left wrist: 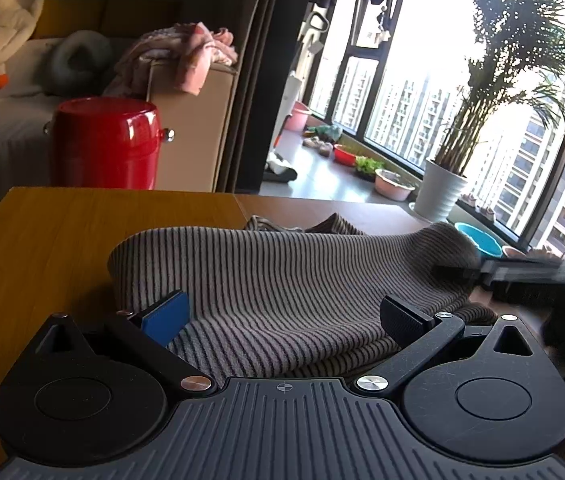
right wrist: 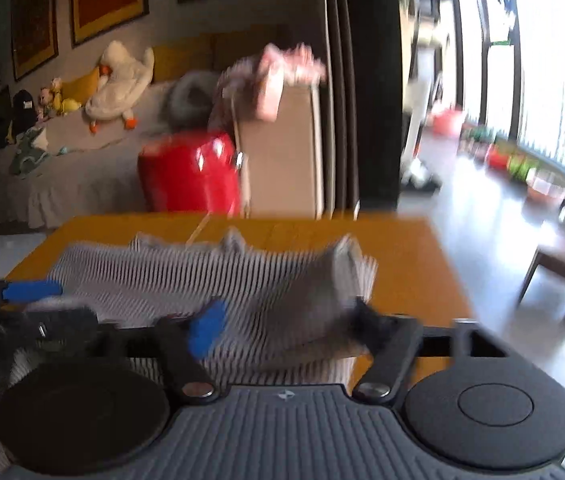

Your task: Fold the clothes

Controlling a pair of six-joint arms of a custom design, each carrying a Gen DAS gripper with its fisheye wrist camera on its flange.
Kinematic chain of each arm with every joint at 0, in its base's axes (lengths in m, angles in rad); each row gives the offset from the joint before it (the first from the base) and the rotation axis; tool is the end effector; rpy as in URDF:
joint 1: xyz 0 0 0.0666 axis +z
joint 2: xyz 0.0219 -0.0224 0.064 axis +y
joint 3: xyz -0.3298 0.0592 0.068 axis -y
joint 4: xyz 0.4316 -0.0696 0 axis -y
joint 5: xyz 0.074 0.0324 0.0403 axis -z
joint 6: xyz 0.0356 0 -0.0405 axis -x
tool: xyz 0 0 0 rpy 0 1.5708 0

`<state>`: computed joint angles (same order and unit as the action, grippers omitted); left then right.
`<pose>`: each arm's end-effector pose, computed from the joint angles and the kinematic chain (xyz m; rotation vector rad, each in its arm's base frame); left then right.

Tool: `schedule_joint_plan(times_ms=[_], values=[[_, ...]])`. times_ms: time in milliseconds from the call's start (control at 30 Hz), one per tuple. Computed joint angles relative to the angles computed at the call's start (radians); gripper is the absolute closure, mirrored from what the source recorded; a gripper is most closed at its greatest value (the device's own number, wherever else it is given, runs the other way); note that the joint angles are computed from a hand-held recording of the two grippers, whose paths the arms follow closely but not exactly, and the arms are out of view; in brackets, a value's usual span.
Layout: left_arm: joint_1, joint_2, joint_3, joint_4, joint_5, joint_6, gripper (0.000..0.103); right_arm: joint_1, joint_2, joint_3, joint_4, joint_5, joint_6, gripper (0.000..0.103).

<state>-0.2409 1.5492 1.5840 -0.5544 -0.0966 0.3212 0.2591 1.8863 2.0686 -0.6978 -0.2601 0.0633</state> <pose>0.5921 -0.1423 0.4223 -0.1428 2.0918 -0.2398 0.6817 0.1897 0.4477 -0.4914 2.0321 0.3901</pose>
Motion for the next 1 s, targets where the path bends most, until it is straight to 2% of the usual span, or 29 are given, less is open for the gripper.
schedule_joint_plan(times_ms=[100,133,167,233,300,333,400,533,600,733,800,867,900,967,1000], values=[[0.001,0.002,0.001,0.003,0.001,0.002,0.000,0.013,0.030,0.075,-0.006,0.063,0.011,0.052],[0.001,0.002,0.001,0.004,0.002,0.003,0.000,0.021,0.054,0.111,-0.014,0.113,0.031,0.043],[0.001,0.002,0.001,0.006,0.003,0.005,0.000,0.027,0.078,0.144,-0.029,0.158,0.042,0.027],[0.004,0.002,-0.001,0.012,0.010,0.010,0.000,0.028,0.146,0.238,-0.119,0.202,0.026,0.024],[0.007,0.000,-0.005,0.020,0.016,0.016,0.000,0.023,0.183,0.282,-0.199,0.191,-0.010,0.053],[0.009,-0.002,-0.008,0.026,0.021,0.019,0.000,0.018,0.176,0.265,-0.204,0.163,-0.024,0.079],[0.014,-0.011,-0.024,0.051,0.030,0.033,0.000,0.010,0.132,0.199,-0.164,0.112,-0.054,0.090],[0.017,-0.028,-0.053,0.092,0.037,0.058,0.000,-0.005,0.040,0.090,-0.068,0.053,-0.075,0.091],[0.018,-0.032,-0.060,0.102,0.039,0.064,0.000,-0.010,0.020,0.067,-0.070,0.046,-0.071,0.091],[0.015,-0.023,-0.045,0.081,0.042,0.050,0.000,-0.015,0.037,0.058,-0.159,0.091,-0.064,0.090],[0.014,-0.019,-0.039,0.073,0.044,0.046,0.000,-0.018,0.023,0.014,-0.121,0.098,-0.069,0.086],[0.013,-0.015,-0.033,0.065,0.040,0.043,0.000,-0.017,0.027,0.031,-0.128,0.120,-0.061,0.078],[0.012,-0.015,-0.032,0.062,0.037,0.043,0.000,-0.014,0.029,0.044,-0.128,0.144,-0.049,0.077],[0.012,-0.016,-0.032,0.059,0.035,0.044,0.000,-0.006,0.005,0.025,-0.071,0.205,-0.015,0.077],[0.012,-0.016,-0.032,0.058,0.035,0.045,0.000,-0.006,-0.014,0.007,-0.033,0.204,-0.007,0.077]])
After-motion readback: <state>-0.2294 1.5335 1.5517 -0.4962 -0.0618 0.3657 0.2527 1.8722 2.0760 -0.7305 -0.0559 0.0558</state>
